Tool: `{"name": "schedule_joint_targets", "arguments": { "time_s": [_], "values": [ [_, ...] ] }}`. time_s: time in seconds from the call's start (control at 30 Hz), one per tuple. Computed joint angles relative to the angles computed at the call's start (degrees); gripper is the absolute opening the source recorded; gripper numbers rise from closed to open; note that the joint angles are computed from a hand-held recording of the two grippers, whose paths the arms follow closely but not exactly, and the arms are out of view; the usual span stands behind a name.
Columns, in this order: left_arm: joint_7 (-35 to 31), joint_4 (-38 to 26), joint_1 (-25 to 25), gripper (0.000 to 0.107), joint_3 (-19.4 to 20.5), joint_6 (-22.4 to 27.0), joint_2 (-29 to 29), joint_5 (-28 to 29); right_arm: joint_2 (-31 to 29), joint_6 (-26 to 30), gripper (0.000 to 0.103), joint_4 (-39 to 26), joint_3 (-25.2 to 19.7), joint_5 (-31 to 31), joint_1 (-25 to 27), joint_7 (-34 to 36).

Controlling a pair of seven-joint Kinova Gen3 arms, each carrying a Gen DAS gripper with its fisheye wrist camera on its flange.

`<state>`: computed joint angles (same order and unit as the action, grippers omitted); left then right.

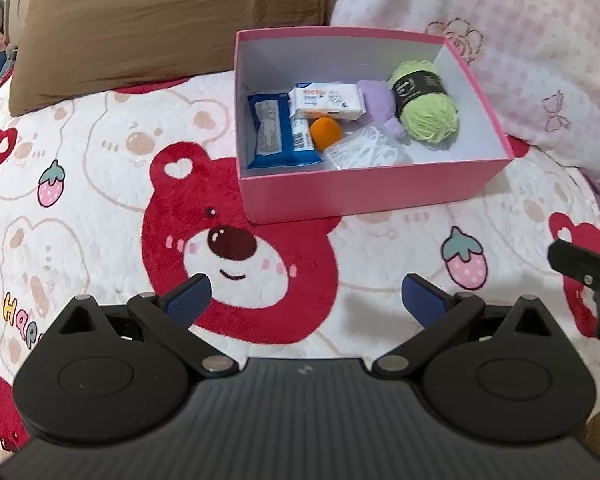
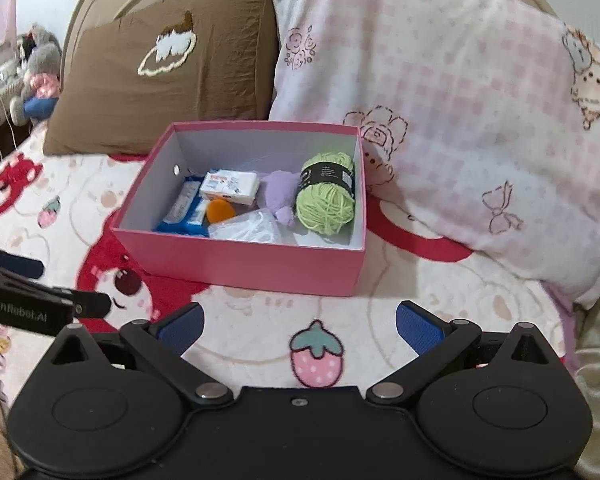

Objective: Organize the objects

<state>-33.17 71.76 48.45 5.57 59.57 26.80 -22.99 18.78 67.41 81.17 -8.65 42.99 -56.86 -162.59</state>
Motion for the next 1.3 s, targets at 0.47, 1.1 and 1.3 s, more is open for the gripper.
{"name": "schedule_joint_targets", "arguments": {
  "time_s": [0.47, 1.1, 1.3],
  "values": [
    [1.2, -0.1, 0.3, 0.103, 0.1, 0.9, -1.1, -1.1, 1.3, 1.3, 0.103, -1.6, 0.4, -0.2, -1.0, 1.0],
    [-0.5, -2.6, 0.6, 0.103, 0.2, 3.9, -0.1, -0.5, 1.4, 2.3, 0.103, -2.2, 0.6, 0.9, -1.9, 0.0],
    [-0.5, -2.7, 0.6, 0.103, 0.2, 4.0, -0.1, -0.5, 1.4, 2.4, 0.103, -2.2, 0.5, 0.9, -2.0, -0.1]
  ]
}}
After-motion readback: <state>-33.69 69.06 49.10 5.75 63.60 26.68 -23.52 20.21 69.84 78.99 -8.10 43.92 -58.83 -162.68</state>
